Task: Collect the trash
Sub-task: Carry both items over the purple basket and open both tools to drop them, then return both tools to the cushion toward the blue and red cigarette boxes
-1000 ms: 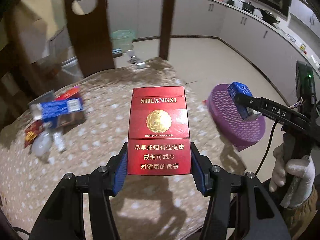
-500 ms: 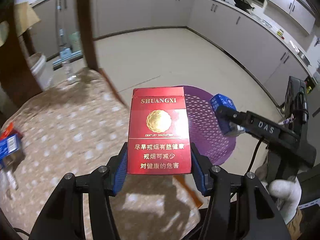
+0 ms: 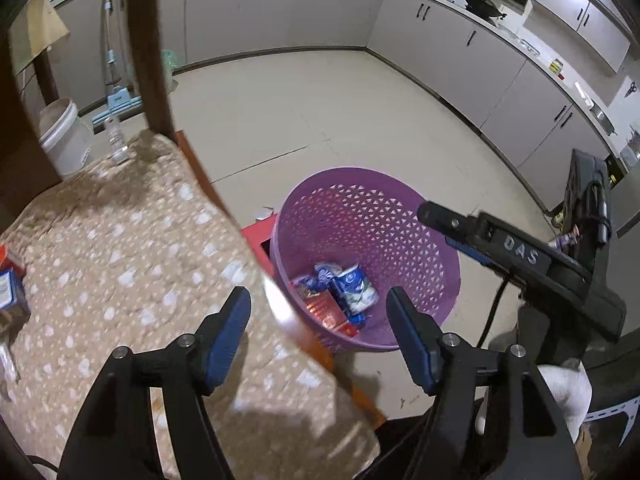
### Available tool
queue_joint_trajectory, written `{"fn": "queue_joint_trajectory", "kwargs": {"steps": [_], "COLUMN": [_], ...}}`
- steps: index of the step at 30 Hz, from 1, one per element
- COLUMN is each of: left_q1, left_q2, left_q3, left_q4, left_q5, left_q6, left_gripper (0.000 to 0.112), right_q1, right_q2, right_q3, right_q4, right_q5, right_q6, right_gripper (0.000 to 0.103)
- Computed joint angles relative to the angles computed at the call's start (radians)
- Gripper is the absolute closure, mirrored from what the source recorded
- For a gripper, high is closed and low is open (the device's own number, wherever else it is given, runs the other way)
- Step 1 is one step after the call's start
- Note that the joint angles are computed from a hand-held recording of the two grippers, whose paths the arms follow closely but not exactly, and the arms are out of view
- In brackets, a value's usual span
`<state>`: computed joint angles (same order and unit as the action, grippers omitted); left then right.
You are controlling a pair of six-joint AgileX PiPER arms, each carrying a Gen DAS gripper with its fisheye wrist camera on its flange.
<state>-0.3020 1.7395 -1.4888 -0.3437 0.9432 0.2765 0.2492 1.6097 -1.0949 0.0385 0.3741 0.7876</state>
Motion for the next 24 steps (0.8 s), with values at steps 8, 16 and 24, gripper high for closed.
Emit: {"fn": "queue_joint_trajectory", "kwargs": {"steps": [8, 16, 24], "left_q1": [0.154, 0.451, 0.636], "left_q2": [-0.143, -0.172, 0.064], "left_q3": [0.173, 0.154, -0.183], "left_q4": [0.007, 0.056, 0.148], "left_q5": [-0.011, 0.008, -0.013], "left_q6": [0.069, 0.159, 0.049], "left_gripper": [0.043, 0.043, 0.039], "right_q1": [0.129, 0.264, 0.34], "right_q2": [0.064, 0.126, 0.22], "right_q3": [-0.096, -0.191, -0.321], "right_q4": [-0.231, -0.352, -0.337], "right_q5": [0.016, 0.065, 0.131], "right_q6": [0.171, 0.241, 0.171], "right_gripper": [0.033, 0.032, 0.032]}}
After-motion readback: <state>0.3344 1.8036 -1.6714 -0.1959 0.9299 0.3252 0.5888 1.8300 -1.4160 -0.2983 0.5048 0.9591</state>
